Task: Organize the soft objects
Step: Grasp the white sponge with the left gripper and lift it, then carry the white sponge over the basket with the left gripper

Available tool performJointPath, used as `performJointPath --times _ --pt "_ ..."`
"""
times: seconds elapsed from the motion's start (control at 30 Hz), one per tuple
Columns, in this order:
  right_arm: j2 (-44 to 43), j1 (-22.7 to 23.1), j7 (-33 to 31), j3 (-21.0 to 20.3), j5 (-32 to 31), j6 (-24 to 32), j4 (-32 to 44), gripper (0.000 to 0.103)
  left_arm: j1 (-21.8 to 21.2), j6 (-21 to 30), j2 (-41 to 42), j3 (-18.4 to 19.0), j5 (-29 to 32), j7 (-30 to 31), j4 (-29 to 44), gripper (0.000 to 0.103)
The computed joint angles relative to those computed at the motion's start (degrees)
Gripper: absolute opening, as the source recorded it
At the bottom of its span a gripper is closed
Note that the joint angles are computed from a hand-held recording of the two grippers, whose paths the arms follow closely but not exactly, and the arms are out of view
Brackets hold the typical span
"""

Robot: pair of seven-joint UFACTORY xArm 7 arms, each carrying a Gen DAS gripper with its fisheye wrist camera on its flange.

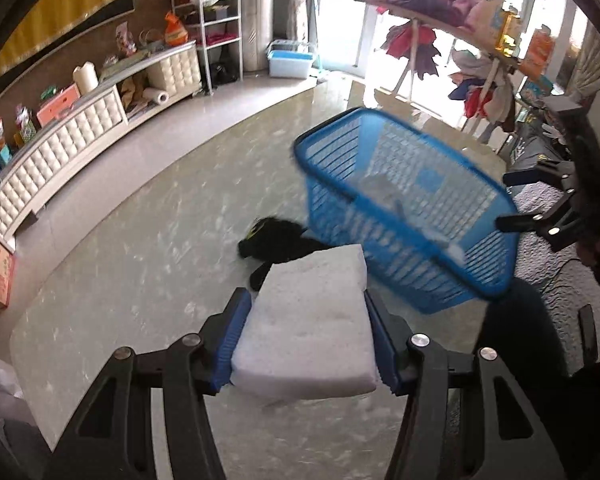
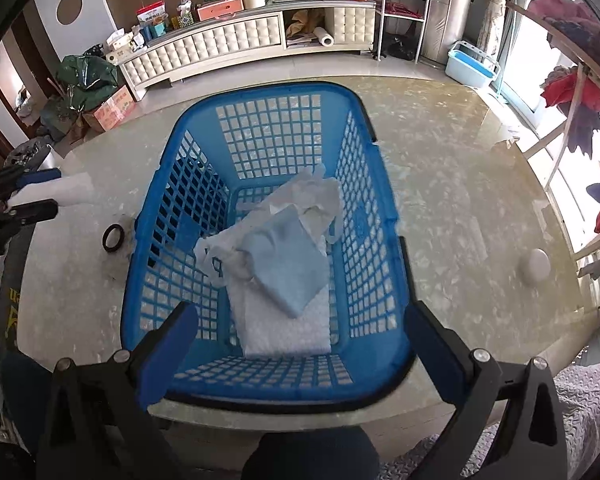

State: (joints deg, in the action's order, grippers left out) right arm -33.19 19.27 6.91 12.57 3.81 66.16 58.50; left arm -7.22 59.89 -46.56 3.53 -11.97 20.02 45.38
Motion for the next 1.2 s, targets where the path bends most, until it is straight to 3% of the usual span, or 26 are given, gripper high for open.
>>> performJointPath --times 0.47,1.2 --pt "-2.19 -0.66 -1.98 -1.96 1.15 -0.95 -2.51 0.103 -4.74 -2.30 6.93 -7.28 0.49 -6.78 6.64 0.054" --pt "0.71 -2.41 -8.86 -5.37 4.24 -4.43 -3.63 0.103 -8.34 -8.40 26.71 -9.44 3.38 -3.49 14.25 0.054"
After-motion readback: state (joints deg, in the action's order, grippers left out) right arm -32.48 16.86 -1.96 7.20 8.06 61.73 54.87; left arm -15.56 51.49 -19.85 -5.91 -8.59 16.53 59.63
